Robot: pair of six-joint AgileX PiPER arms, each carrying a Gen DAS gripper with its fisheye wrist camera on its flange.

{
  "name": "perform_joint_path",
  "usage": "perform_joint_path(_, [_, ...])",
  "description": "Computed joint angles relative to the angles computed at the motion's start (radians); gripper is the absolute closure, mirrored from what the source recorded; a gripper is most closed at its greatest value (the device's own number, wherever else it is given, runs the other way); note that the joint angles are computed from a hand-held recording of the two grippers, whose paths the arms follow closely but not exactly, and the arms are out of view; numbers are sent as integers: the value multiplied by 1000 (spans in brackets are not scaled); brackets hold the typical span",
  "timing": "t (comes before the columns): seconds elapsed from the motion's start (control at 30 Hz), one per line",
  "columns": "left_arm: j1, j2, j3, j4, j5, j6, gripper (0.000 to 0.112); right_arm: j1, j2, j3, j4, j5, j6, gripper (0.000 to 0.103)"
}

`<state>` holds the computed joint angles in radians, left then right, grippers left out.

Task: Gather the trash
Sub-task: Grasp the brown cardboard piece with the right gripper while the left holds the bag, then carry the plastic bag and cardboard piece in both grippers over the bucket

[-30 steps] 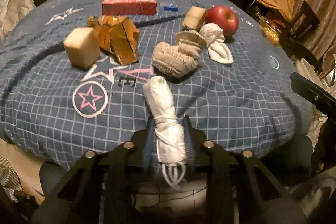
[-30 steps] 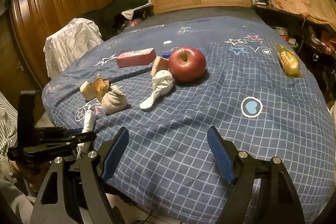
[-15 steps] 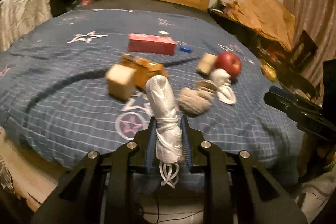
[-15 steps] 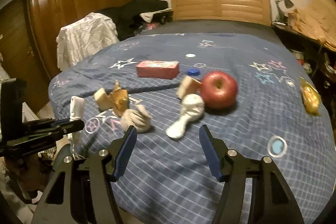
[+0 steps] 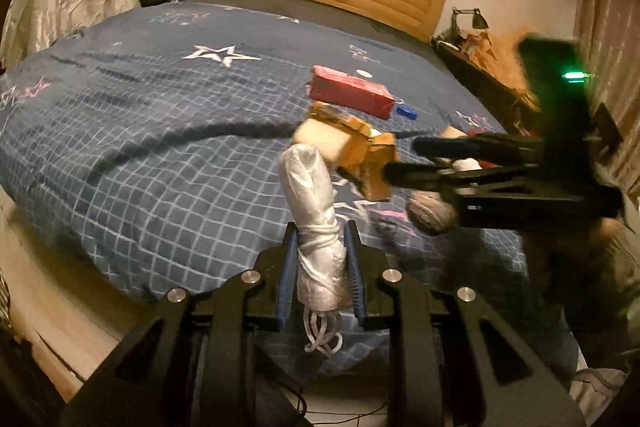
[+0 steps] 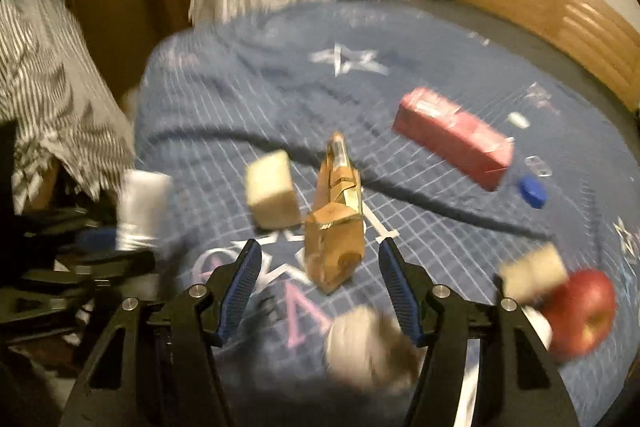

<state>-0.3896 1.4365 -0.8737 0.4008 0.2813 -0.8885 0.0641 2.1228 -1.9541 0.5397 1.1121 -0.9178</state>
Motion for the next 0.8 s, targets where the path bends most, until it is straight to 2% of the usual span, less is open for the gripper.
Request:
perform_joint_path(0.03, [11,-1,5,-18,-6,15,90,18,38,-48,-37,0,29,47])
perform_joint_path(0.07, [25,-2,12,-30,-12,24,90,31,75,-96,-66,14,55,66])
perform_joint_path(0.17, [44,-2,23,-45,-16,33,90,20,70,-68,-45,-14,43,75])
perform_joint_path(0.27, [47,-3,19,-32,-15,26,90,-8,0,10,7,-63,21,75])
perform_joint_path(0.37, [20,-6,4,27,3,-26,90,-85,-115,85,131,-91,-38,76])
perform_joint_path(0.57, [-70,-12,-46,194,73,-159,90,-331,-347,210,396,-123,-111,76])
perform_joint_path(0.8, [-179,24,-142,249,157,-176,90,-619,-591,446,609,-172,-249,76])
